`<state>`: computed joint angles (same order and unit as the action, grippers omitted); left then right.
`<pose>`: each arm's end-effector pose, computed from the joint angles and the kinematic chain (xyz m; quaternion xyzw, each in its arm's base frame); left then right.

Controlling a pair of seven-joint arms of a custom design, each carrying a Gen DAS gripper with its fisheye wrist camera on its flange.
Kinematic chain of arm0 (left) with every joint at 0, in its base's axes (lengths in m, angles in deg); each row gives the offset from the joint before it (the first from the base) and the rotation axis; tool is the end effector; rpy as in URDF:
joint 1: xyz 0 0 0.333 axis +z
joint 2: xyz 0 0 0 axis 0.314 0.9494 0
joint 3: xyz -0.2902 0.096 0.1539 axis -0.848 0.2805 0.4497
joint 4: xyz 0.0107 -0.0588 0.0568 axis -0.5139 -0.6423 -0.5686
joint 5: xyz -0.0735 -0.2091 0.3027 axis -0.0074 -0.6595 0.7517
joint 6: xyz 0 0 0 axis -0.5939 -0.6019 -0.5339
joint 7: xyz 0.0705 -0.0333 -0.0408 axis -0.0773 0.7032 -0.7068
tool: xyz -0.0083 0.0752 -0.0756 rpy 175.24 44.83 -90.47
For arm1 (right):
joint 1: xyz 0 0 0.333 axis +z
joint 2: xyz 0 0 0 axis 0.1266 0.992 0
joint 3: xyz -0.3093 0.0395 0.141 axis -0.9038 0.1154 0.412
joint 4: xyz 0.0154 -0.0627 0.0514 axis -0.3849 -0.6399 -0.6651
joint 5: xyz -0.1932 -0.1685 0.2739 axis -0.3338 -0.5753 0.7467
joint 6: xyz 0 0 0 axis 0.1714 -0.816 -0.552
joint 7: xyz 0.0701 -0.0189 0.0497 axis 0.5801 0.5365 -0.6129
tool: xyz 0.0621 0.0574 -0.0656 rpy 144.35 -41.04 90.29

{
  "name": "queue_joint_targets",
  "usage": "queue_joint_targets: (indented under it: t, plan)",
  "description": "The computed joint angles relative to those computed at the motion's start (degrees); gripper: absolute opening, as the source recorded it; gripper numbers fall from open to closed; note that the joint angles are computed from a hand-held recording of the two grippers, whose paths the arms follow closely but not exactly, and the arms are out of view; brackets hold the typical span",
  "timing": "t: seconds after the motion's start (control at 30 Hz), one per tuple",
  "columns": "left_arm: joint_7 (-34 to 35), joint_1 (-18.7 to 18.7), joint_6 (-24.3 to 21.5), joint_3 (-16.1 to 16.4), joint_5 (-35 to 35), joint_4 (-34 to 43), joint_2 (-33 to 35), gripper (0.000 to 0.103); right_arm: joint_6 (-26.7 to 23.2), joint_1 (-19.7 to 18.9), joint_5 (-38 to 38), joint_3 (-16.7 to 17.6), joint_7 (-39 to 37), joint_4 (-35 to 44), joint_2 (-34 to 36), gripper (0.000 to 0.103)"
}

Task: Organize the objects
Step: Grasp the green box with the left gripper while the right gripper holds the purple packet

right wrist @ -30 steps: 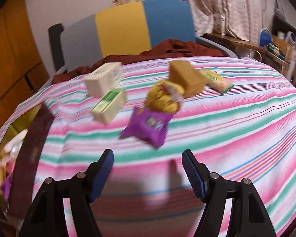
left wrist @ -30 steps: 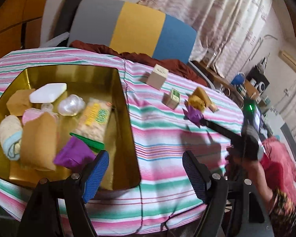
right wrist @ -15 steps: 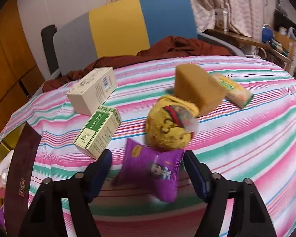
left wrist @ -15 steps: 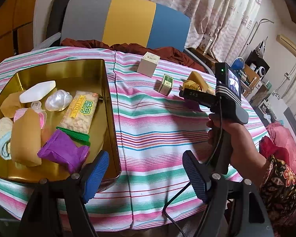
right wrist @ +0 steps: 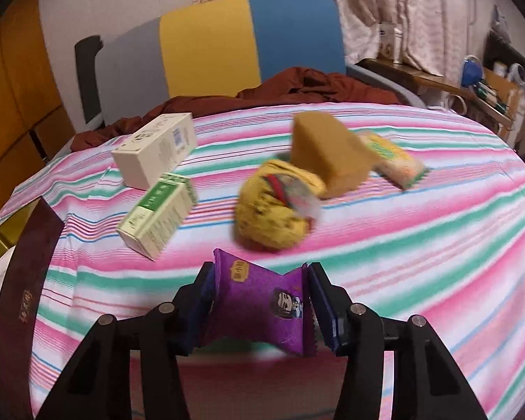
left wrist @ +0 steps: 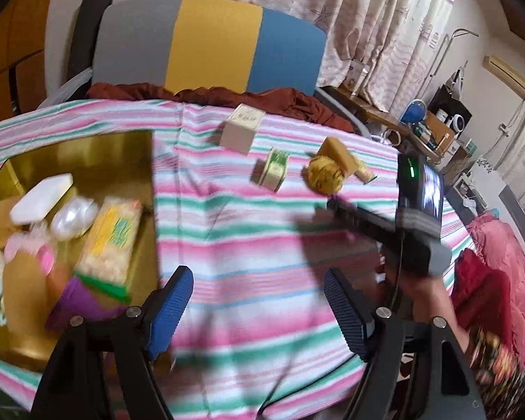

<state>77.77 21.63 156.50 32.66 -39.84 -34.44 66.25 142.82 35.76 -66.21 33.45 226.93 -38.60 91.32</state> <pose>0.5895 -0.0182 0.5202 -0.5880 0.7152 -0.3622 0.1075 0.6698 0.2333 0.4540 -0.5674 0.7323 -0.2586 0.2739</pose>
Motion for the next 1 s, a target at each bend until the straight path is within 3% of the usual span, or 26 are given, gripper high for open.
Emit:
queue_joint_targets:
  t: [0.17, 0.3, 0.43, 0.63, 0.8, 0.87, 0.97, 1.0]
  plan:
    - [-4.94, -1.12, 0.83, -1.56, 7.12, 6.58, 5.41, 0.078, 3.55, 1.76, -4.03, -3.15, 7.25, -5.1, -2.54, 0.054]
    - [-10.01, -1.22, 0.79, -3.3, 13.64, 12.56, 10.52, 0.078, 4.6, 1.46, -5.71, -3.15, 9.14, -5.21, -2.29, 0.055]
    - [-16.4, -2.08, -0.62, -4.33, 21.63, 20.54, 17.37, 0.078, 6.62, 1.44, -7.02, -3.71, 11.05, -6.13, -2.43, 0.056]
    - [-27.98, -4.15, -7.03, -4.22, 32.05, 35.73, 28.54, 0.078, 7.81, 2.31, -7.84, -4.98, 12.64, -6.54, -2.27, 0.057]
    - [-31.23, -4.72, -6.07, -5.19, 39.03, 41.5, 33.67, 0.077, 7.21, 2.86, -9.06, -5.51, 13.65, -6.22, -2.05, 0.058]
    - [-31.28, -4.13, -3.89, -6.02, 39.99, 41.4, 34.37, 0.072, 7.11, 2.87, -9.57, -5.54, 14.1, -6.13, -1.98, 0.058]
    - [-32.77, -4.41, -3.42, -5.78, 42.7, 40.97, 34.76, 0.054, 6.71, 2.7, -10.04, -5.29, 14.42, -5.88, -1.88, 0.058]
    - [-32.23, -3.79, -3.41, -6.57, 42.54, 40.59, 34.83, 0.041, 6.58, 2.72, -10.29, -5.29, 14.63, -5.82, -1.87, 0.058]
